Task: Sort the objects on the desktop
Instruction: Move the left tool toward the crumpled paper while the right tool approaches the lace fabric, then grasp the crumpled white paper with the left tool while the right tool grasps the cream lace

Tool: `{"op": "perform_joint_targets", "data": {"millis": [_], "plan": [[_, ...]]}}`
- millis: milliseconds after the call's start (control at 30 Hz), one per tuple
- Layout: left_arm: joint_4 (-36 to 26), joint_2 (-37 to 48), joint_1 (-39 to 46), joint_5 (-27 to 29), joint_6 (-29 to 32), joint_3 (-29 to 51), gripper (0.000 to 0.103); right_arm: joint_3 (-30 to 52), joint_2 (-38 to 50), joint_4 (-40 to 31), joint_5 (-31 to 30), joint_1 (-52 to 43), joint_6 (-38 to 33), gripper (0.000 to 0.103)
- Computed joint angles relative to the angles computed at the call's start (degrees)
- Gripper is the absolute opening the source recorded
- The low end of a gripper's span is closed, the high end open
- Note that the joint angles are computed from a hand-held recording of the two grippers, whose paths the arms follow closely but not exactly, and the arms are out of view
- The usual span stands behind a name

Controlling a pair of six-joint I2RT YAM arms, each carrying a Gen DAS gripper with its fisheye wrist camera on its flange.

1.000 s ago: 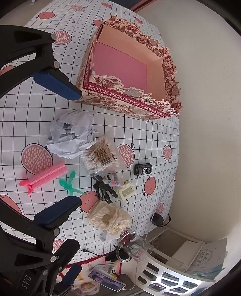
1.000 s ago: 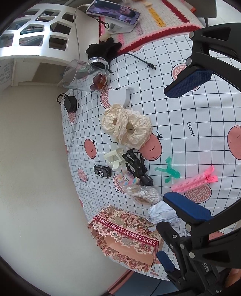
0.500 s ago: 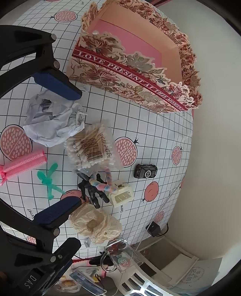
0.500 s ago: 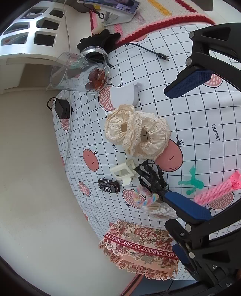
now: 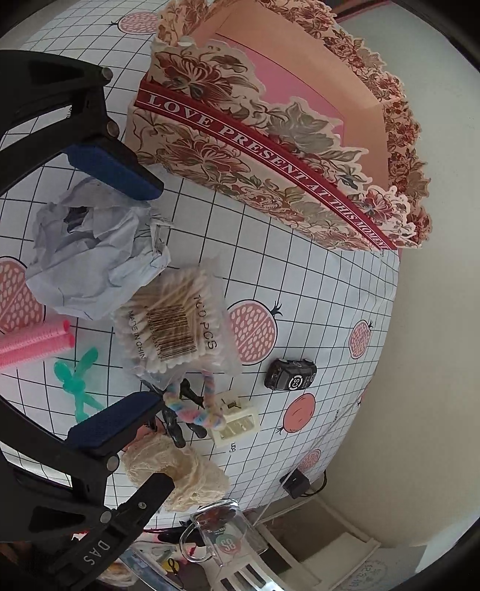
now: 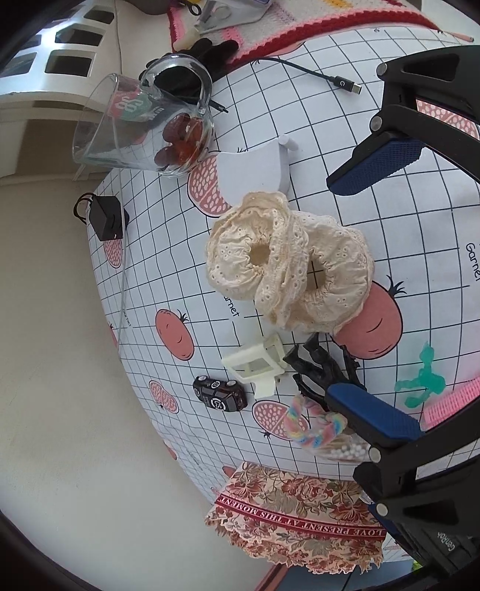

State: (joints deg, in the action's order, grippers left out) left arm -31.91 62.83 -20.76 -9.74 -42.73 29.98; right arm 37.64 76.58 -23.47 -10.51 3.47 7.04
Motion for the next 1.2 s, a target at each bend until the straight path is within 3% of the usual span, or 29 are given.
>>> {"op": "perform_joint_targets", "data": {"millis": [467,967,1200], "plan": [[-0.88,2.67,-2.61,-5.68,-2.24,-1.13,0.103,-0.45,6.78,5.43,-0.28,0.77,4.94,0.103],[-1.22,4.39,-1.87,-5.25,-4.93,-2.82,0.103,-3.16,8.1,10.29,3.56,2.4,5.67,0.1],[-1.17,1.91,0.37,-2.14,-4.36,-4.23,0.103,-4.53,7.49,12.04,6.83,4.36,6.32,0.097]]}}
